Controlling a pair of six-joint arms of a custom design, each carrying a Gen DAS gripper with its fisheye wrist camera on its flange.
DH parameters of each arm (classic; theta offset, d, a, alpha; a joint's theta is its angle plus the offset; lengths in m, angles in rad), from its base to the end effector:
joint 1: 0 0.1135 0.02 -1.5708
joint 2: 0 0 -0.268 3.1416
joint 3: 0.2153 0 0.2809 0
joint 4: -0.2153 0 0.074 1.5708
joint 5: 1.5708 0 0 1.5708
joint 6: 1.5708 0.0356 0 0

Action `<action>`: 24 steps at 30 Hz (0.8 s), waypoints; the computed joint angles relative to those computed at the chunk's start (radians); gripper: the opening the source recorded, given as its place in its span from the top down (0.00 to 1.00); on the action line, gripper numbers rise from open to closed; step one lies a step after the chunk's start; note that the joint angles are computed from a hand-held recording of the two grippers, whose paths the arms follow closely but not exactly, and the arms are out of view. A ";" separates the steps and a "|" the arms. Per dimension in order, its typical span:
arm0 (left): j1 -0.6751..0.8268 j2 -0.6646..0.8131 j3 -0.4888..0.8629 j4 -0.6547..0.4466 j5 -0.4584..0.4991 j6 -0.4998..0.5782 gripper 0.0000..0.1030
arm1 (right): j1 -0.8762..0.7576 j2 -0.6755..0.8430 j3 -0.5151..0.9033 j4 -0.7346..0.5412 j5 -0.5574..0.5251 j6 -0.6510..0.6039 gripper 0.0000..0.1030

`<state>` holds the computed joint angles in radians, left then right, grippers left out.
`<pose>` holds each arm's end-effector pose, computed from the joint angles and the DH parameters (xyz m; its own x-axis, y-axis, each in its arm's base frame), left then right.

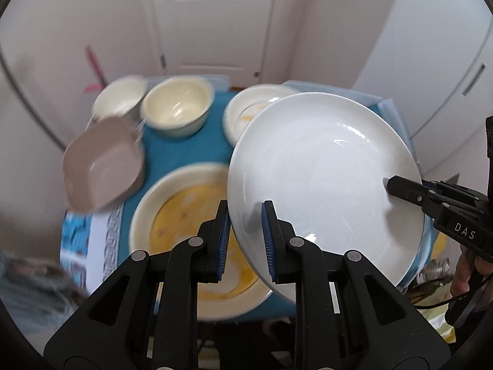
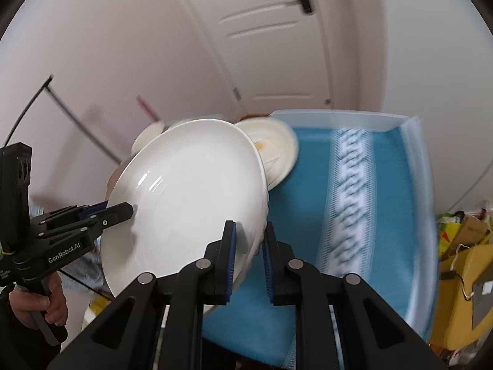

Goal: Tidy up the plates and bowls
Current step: 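Carry the white plate with both grippers and lower it onto the yellow plate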

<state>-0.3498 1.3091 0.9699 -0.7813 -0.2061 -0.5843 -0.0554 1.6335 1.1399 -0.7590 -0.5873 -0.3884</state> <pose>0.2625 -0.0880 0.2397 -0.8444 -0.2667 -0.4647 -0.2565 0.9627 -0.0864 0.3399 0.0009 0.2054 -0.8296 -0.2697 -0.4889 -0.4767 0.7981 0.3686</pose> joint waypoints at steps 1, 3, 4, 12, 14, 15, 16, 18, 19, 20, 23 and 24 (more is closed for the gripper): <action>0.021 -0.023 -0.035 0.003 0.008 0.006 0.82 | 0.024 -0.003 -0.017 0.006 0.004 0.004 0.85; 0.064 -0.072 -0.110 0.011 0.027 0.018 0.82 | 0.073 -0.008 -0.054 0.027 0.014 0.022 0.85; 0.084 -0.098 -0.146 0.014 0.038 0.028 0.82 | 0.095 -0.008 -0.067 0.038 0.021 0.035 0.85; 0.263 -0.113 -0.298 0.123 0.157 0.175 0.82 | 0.269 0.009 -0.141 0.151 0.112 0.162 0.85; 0.299 -0.078 -0.316 0.167 0.184 0.213 0.82 | 0.302 0.009 -0.154 0.179 0.146 0.188 0.85; 0.314 -0.064 -0.325 0.184 0.197 0.232 0.82 | 0.314 0.016 -0.152 0.186 0.160 0.198 0.85; 0.337 -0.058 -0.339 0.201 0.211 0.256 0.82 | 0.325 0.021 -0.152 0.193 0.175 0.209 0.85; 0.363 -0.032 -0.347 0.228 0.235 0.294 0.82 | 0.336 0.037 -0.144 0.198 0.194 0.227 0.85; 0.366 -0.026 -0.346 0.230 0.240 0.305 0.82 | 0.343 0.043 -0.142 0.201 0.203 0.239 0.85; 0.373 -0.016 -0.348 0.238 0.245 0.319 0.82 | 0.350 0.045 -0.143 0.205 0.212 0.252 0.85; 0.391 0.007 -0.348 0.255 0.259 0.354 0.82 | 0.368 0.042 -0.151 0.219 0.239 0.280 0.85; 0.396 0.017 -0.347 0.260 0.263 0.366 0.82 | 0.376 0.041 -0.152 0.224 0.250 0.287 0.85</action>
<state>0.0457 1.3261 0.6233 -0.5209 0.0565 -0.2186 0.3203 1.6743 0.9879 -0.5353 -0.3369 -0.1015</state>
